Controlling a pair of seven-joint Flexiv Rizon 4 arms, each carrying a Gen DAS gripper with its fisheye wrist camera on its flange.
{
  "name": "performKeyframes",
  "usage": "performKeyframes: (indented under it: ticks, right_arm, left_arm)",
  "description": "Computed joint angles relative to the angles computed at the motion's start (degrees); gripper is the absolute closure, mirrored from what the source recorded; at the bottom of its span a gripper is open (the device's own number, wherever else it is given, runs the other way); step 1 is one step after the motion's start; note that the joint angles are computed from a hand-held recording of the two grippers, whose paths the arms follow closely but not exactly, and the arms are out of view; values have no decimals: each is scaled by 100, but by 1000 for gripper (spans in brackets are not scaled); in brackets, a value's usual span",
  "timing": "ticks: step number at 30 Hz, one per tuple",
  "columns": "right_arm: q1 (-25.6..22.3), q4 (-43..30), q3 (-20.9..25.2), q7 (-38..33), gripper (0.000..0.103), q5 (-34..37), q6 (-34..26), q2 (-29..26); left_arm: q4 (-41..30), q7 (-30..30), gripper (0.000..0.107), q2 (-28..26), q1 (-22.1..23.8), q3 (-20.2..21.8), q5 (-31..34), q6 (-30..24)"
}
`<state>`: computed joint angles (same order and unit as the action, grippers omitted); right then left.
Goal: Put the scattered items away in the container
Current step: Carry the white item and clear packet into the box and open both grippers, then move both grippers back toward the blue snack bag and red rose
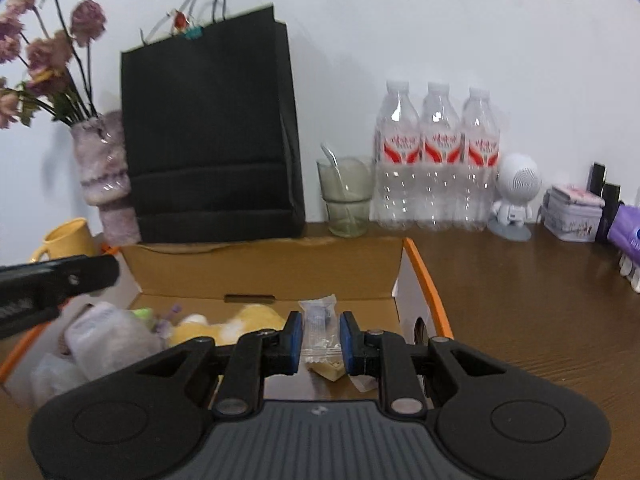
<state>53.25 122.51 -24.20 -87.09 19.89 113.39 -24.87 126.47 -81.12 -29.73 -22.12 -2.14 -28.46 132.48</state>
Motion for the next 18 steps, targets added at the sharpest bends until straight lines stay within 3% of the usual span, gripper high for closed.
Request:
performKeyframes:
  ticks: [3,7,9,13,15,18]
  right_arm:
    - [-387,-65,301,63,84,-239,-120,-51]
    - [-717,-102,553,283,81,-523,-284,-57]
    - [-653,-79,461,368,81,-585,-337,-63]
    - [-660,-9,473,431,48,-744,-253,-33]
    - [-461,47,294,378,39,-656,-168,-7]
    - [-563,87,433,314,33,-620,-67,105]
  left_arm:
    - [-144,232,81,-169,-136,85,-290,-194]
    - [-155,274,79,-211,-97,90,-193,-208]
    - [-110,182,71,-184,1,31,-34,-192]
    - [-77,47,34,-137,23,16,31,-189]
    - [-55,55,29,-117,-95,76,-154,-113]
    - [31,-150,16,-7,67,-24,69,-51]
